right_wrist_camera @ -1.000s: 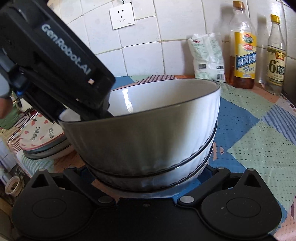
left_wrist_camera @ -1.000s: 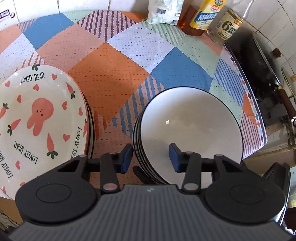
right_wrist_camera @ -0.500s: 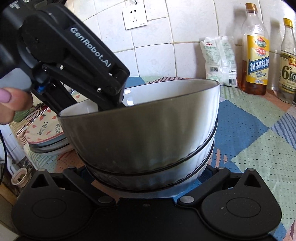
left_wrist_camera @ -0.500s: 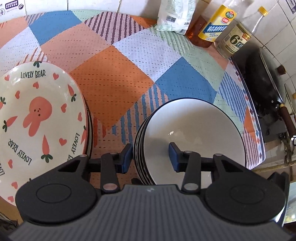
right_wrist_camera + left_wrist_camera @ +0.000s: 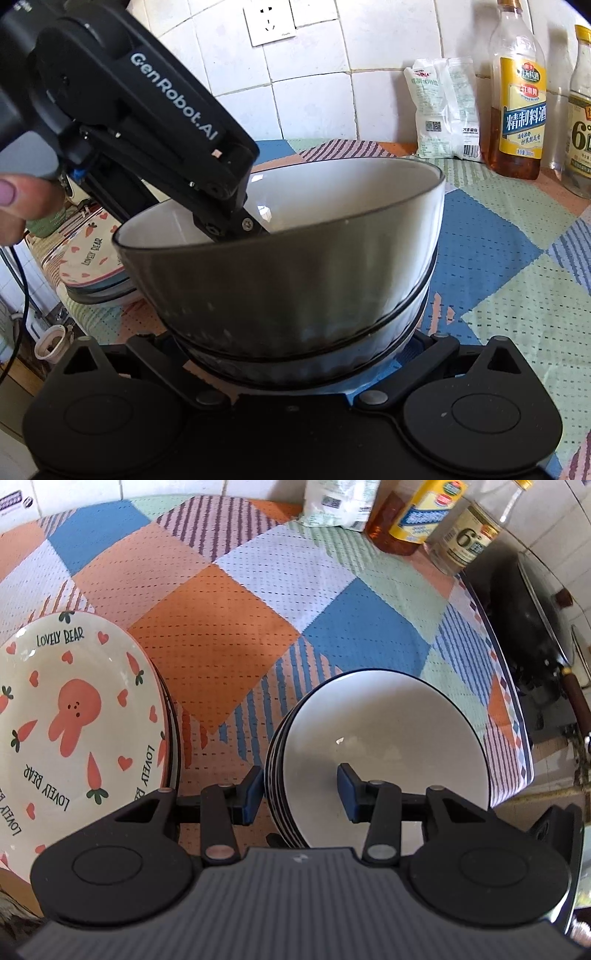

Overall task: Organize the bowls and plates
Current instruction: 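Lift the bowl stack with the left gripper and carry it over the plate stack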

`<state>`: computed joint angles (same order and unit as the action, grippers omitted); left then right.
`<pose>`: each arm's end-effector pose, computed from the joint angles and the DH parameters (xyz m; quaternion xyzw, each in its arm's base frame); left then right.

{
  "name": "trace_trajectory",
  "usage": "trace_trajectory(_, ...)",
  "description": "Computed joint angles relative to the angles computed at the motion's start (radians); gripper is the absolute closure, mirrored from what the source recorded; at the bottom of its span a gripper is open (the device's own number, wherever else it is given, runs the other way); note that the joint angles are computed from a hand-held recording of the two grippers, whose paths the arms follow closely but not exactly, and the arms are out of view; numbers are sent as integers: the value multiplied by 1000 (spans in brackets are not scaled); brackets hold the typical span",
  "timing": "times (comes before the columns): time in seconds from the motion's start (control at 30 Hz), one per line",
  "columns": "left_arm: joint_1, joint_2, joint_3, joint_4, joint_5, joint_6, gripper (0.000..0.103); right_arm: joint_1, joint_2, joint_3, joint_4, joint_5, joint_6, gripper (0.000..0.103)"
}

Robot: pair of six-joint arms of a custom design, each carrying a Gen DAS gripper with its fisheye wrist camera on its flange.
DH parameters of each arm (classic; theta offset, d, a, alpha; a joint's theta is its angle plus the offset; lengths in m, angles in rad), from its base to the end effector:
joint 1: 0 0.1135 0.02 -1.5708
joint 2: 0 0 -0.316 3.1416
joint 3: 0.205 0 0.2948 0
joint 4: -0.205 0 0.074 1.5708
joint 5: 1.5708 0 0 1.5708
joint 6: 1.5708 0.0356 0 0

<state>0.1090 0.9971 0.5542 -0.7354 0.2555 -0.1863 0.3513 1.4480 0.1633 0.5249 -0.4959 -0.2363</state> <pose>0.1764 0.0103 0.2092 -0.1185 0.9659 -0.1323 0.1884 0.1788 0.0836 0.0946 -0.3506 0.8246 0.2471 0.3688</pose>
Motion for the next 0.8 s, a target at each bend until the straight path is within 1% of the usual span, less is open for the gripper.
trace_trajectory(0.1,-3,-12,15,-39,12,38,62,-19,-28,12,-60,-19,-32,0)
trace_trajectory(0.3,25,-73,62,-131,46,70,62,-40,-164,71,-290,-42,-109,0)
trace_trajectory(0.43,64,-124,99,-186,55,81,62,-30,-237,110,-378,-46,-127,0)
trace_trajectory(0.57,113,-165,147,-246,37,100,62,0,-258,144,-400,-58,-110,0)
trace_trajectory(0.67,198,-186,174,-283,50,150,62,45,-248,167,-376,-53,-89,0)
trace_trajectory(0.8,305,-196,209,-321,44,205,62,103,-199,192,-307,-68,-68,0)
